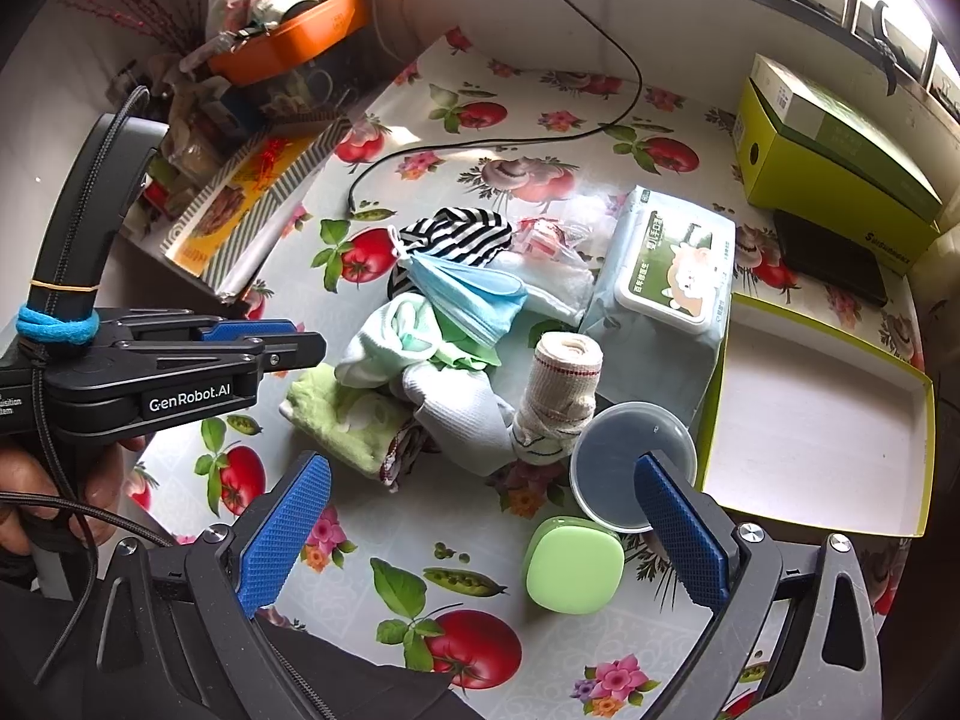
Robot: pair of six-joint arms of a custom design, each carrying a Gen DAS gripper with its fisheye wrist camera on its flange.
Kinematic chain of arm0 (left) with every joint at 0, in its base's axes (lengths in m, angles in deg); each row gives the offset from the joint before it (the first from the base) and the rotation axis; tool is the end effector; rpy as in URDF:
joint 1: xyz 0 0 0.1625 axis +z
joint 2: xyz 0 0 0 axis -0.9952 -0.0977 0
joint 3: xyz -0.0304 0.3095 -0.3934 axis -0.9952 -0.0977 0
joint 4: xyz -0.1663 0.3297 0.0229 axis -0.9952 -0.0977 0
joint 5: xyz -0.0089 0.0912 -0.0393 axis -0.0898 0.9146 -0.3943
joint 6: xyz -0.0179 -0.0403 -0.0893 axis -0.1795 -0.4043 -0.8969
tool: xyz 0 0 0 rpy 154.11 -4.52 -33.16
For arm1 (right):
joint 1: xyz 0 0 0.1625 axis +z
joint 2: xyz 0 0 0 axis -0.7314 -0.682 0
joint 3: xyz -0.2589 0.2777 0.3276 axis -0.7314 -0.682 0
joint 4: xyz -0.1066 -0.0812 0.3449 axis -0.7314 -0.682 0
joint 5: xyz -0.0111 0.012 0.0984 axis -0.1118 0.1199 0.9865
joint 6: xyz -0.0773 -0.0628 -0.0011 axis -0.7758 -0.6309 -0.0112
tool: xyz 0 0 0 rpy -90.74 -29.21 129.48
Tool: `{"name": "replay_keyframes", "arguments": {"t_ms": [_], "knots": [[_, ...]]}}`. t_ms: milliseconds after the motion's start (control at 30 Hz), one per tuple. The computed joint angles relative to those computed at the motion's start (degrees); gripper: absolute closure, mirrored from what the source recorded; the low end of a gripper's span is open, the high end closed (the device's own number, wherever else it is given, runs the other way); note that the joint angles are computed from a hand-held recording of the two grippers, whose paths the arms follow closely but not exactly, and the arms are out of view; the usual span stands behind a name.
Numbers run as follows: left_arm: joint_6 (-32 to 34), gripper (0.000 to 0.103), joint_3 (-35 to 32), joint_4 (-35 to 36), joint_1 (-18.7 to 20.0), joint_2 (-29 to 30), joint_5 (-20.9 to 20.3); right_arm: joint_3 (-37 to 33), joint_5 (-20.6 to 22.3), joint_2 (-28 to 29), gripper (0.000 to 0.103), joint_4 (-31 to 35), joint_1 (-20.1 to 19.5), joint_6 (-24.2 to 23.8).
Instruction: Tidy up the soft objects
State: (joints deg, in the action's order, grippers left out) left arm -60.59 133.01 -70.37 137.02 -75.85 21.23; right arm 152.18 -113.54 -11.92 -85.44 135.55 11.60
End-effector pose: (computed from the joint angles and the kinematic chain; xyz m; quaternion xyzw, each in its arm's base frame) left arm -0.3036 -0.7084 -0.0078 0.1413 0.9429 -0.0745 0.2923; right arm 0.0710 -0.6443 0.2515 0.1580 -0.9352 0.1528 0.2776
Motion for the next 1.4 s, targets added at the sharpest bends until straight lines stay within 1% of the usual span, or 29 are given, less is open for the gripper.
{"name": "replay_keyframes", "arguments": {"t_ms": [433, 633, 1100, 1333, 1400], "knots": [[0.1, 0.078, -0.1, -0.5, 0.3, 0.2, -0.9, -0.4, -0.4, 0.3, 0.001, 0.8, 0.1, 0.4], [0.2, 0.078, -0.1, -0.6, 0.5, 0.2, -1.3, -1.5, -0.7, 0.8, 0.005, 2.2, 0.1, 0.6], [1.4, 0.078, -0.8, -0.5, 0.7, 0.4, -1.3, -2.0, -0.7, 1.3, 0.005, 2.5, 0.1, 0.0], [0.8, 0.078, -1.0, -0.5, 1.1, 0.3, -2.2, -2.9, -1.5, 1.7, 0.006, 3.8, 0.3, 0.8], [0.7, 0.078, -1.0, -0.5, 1.2, 0.3, -2.3, -3.1, -1.5, 1.9, 0.010, 4.4, 0.5, 0.9]]}}
